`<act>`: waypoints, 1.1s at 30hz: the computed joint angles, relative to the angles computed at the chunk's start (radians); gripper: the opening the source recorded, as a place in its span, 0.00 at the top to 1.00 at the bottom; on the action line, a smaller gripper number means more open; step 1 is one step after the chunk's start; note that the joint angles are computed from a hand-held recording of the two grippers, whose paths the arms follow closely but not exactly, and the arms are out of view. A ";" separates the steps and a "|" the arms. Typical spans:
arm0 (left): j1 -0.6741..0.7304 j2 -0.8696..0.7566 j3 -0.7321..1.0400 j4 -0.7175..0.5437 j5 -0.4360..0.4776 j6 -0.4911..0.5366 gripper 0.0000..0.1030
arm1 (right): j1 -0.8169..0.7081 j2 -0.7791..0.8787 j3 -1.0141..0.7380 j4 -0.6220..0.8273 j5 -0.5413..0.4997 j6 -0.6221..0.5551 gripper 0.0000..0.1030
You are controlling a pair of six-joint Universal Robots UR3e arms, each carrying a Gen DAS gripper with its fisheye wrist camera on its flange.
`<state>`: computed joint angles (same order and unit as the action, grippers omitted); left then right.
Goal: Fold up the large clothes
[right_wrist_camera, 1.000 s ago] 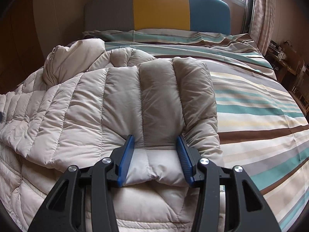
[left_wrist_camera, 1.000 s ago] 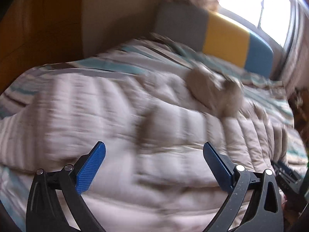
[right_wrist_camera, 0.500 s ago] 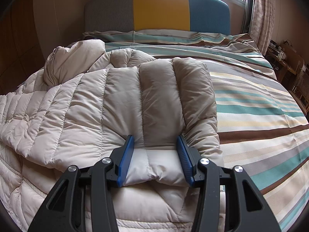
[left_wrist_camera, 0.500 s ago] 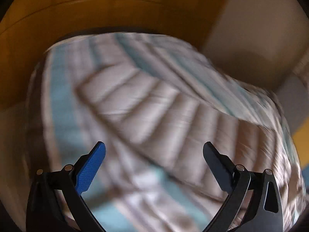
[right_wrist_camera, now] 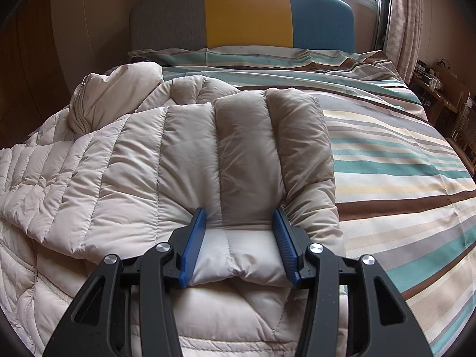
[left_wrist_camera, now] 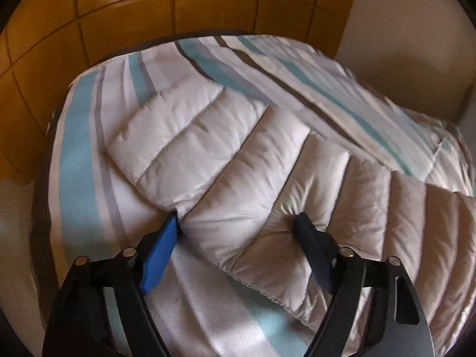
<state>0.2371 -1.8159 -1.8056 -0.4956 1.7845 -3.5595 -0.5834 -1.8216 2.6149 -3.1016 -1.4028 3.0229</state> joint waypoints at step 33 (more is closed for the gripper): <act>-0.784 -0.227 0.314 0.597 0.422 0.642 0.85 | -0.002 0.003 0.003 -0.006 0.008 0.003 0.54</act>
